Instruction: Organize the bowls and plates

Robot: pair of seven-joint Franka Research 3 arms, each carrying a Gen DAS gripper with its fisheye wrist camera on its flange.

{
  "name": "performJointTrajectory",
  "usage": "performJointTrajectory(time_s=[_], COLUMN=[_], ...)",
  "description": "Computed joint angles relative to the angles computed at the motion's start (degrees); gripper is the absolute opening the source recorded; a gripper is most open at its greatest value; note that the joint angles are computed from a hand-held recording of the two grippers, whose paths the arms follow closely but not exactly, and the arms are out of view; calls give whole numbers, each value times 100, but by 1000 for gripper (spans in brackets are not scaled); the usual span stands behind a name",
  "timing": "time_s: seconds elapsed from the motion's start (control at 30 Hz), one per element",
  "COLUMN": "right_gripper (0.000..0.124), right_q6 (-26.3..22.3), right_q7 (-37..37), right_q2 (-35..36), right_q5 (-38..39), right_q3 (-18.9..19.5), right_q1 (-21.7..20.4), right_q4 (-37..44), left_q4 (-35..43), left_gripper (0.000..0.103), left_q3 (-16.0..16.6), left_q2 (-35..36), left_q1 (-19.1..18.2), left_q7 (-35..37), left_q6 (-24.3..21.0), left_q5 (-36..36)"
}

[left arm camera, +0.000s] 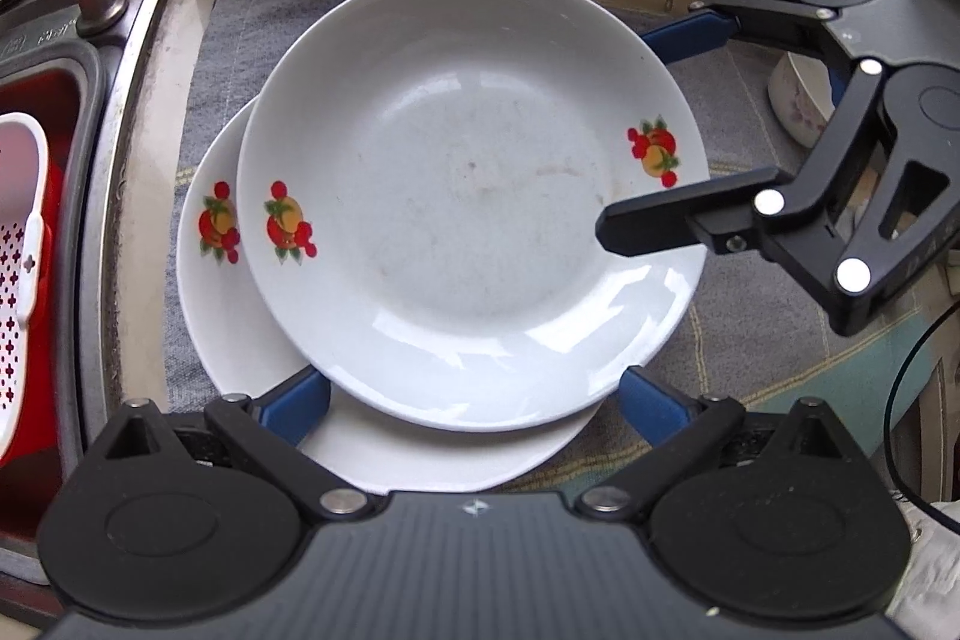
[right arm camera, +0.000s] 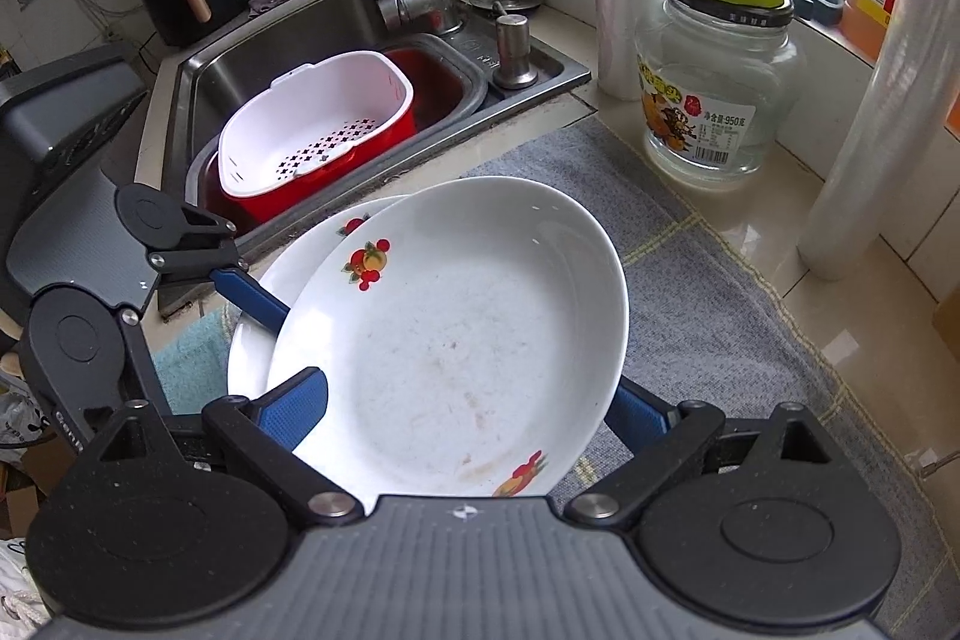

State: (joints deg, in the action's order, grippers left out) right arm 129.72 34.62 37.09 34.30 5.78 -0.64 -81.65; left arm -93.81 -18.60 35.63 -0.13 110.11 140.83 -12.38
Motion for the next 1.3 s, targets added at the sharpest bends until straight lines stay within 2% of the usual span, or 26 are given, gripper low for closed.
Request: performJointTrajectory(time_s=[0.17, 0.4, 0.47, 0.53, 0.6, 0.73, 0.83, 0.9, 1.03, 1.17, 1.3], right_gripper=[100, 101, 103, 103, 103, 103, 103, 103, 103, 103, 103], right_q6=[14, 151, 310, 626, 898, 1611, 2128, 2375, 2737, 3227, 3935], right_q7=[50, -74, -116, -220, -299, -416, -413, -449, -257, -97, 101], right_q2=[-3, -153, -236, -377, -510, -782, -957, -1059, -1218, -1423, -1627], right_q5=[-64, -30, -11, 17, 47, 248, 326, 428, 498, 626, 583], right_q3=[-23, -8, -19, -28, -37, -17, -22, 21, 3, 36, 3], right_q1=[29, 11, 29, 56, 69, 77, 121, 101, 141, 160, 263], right_q4=[-17, -227, -370, -635, -888, -1479, -1879, -2095, -2413, -2784, -3212], left_q4=[-21, -393, -728, -1219, -1681, -2501, -2822, -2856, -2880, -2923, -2868], left_gripper=[101, 101, 101, 101, 101, 102, 102, 102, 102, 102, 102], left_q3=[13, 83, 7, -58, -214, -460, -696, -703, -122, -226, 116], left_q2=[-79, -397, -582, -859, -1052, -1174, -1123, -1027, -1022, -900, -876], left_q1=[11, -10, 68, 101, 199, 295, 447, 437, -204, -135, -515], left_q7=[-22, -71, 50, 185, 405, 435, 306, 136, -201, -611, -773], left_q6=[-70, 212, 640, 1266, 1979, 3787, 4638, 4946, 5326, 5821, 5924], left_q5=[6, 95, -18, -70, -184, -93, 50, 135, 150, 455, 609])
